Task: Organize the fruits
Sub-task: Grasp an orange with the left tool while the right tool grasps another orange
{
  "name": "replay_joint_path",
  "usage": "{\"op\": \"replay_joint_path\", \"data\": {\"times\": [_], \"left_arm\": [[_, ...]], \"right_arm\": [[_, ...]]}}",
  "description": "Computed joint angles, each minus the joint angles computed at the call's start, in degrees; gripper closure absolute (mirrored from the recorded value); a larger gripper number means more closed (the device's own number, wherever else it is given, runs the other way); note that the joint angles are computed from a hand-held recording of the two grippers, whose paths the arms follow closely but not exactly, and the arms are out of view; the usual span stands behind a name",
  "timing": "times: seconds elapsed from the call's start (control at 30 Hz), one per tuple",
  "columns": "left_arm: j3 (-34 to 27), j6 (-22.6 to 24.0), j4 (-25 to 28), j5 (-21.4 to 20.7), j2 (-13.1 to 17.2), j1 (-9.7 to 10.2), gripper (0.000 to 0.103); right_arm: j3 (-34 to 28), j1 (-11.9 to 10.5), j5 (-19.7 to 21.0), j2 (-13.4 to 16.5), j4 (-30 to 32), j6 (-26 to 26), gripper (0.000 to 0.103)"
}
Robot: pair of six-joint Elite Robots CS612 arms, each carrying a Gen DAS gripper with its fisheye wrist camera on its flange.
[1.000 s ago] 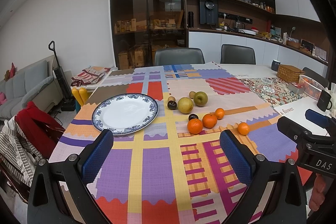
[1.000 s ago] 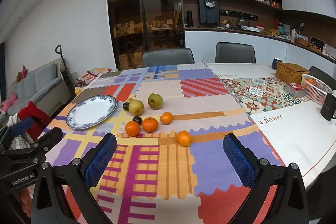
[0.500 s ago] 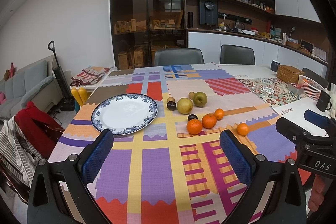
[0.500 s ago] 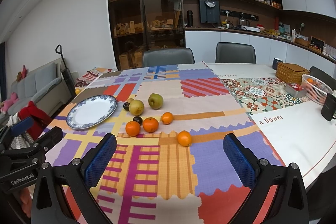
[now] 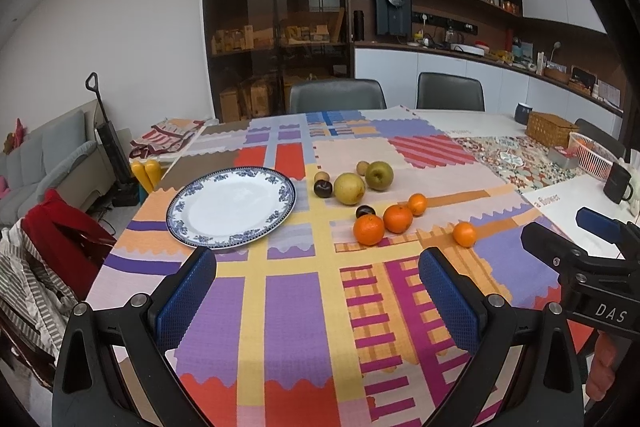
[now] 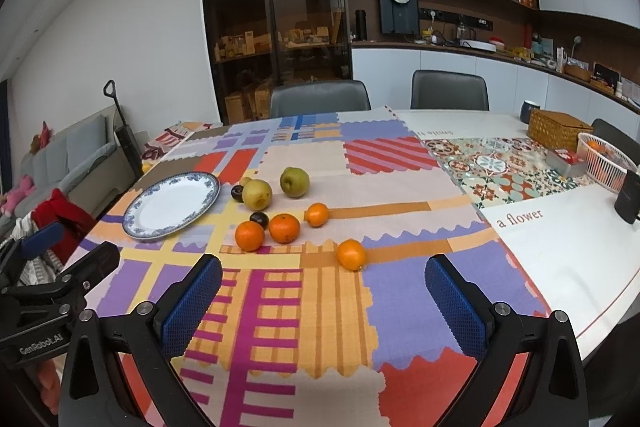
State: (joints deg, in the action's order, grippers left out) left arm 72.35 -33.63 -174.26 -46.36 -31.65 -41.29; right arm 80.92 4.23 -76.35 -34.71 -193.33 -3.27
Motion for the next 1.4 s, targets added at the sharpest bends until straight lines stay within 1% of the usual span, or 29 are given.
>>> {"op": "replay_joint_path", "data": {"times": [0.07, 0.2, 0.37, 0.57, 0.67, 0.77, 0.9, 1.0, 1.03, 1.1, 1.2, 1.33, 1.4], "left_arm": [[-0.43, 0.81, -0.18, -0.56, 0.40, 0.20, 0.000], [-1.71, 4.00, -0.93, -1.23, 1.47, 0.64, 0.000], [-4.05, 6.60, -0.67, -4.03, 2.89, 1.63, 0.000], [-8.17, 7.79, 1.22, -8.96, 5.06, 3.25, 0.001], [-10.89, 9.12, 2.53, -9.85, 6.54, 3.85, 0.002], [-13.51, 10.13, 4.04, -11.07, 7.87, 4.39, 0.004], [-17.28, 10.45, 7.06, -13.36, 9.81, 5.24, 0.007], [-20.16, 10.55, 9.88, -15.08, 11.28, 5.83, 0.010], [-20.94, 10.41, 10.65, -15.96, 11.68, 6.04, 0.012], [-22.40, 10.02, 12.07, -17.72, 12.43, 6.45, 0.013], [-24.56, 10.06, 13.51, -19.97, 13.68, 6.96, 0.014], [-27.31, 9.91, 16.29, -22.25, 15.12, 7.48, 0.020], [-28.63, 9.68, 17.46, -22.97, 15.80, 7.68, 0.023]], "right_arm": [[-0.36, 0.04, -0.22, 0.23, 0.93, -0.14, 0.001], [-1.56, 0.11, -0.17, 0.93, 3.01, -0.23, 0.001], [-3.51, 0.36, -1.38, 2.05, 4.40, 0.36, 0.001], [-7.17, 0.77, -3.65, 3.94, 8.01, -0.03, 0.001], [-9.26, 0.90, -4.25, 4.98, 10.19, 0.43, 0.001], [-11.34, 0.92, -4.01, 6.04, 12.29, 1.01, 0.001], [-14.35, 0.94, -4.10, 7.64, 15.16, 1.28, 0.007], [-16.99, 0.87, -3.87, 9.00, 18.07, 1.70, 0.014], [-17.60, 0.88, -3.92, 9.28, 19.04, 1.75, 0.015], [-18.95, 0.81, -3.64, 9.93, 21.16, 2.24, 0.023], [-20.83, 0.67, -2.97, 10.86, 24.16, 3.01, 0.028], [-22.86, 0.70, -2.82, 11.91, 27.04, 3.08, 0.034], [-23.64, 0.74, -3.03, 12.31, 27.99, 2.95, 0.039]]}}
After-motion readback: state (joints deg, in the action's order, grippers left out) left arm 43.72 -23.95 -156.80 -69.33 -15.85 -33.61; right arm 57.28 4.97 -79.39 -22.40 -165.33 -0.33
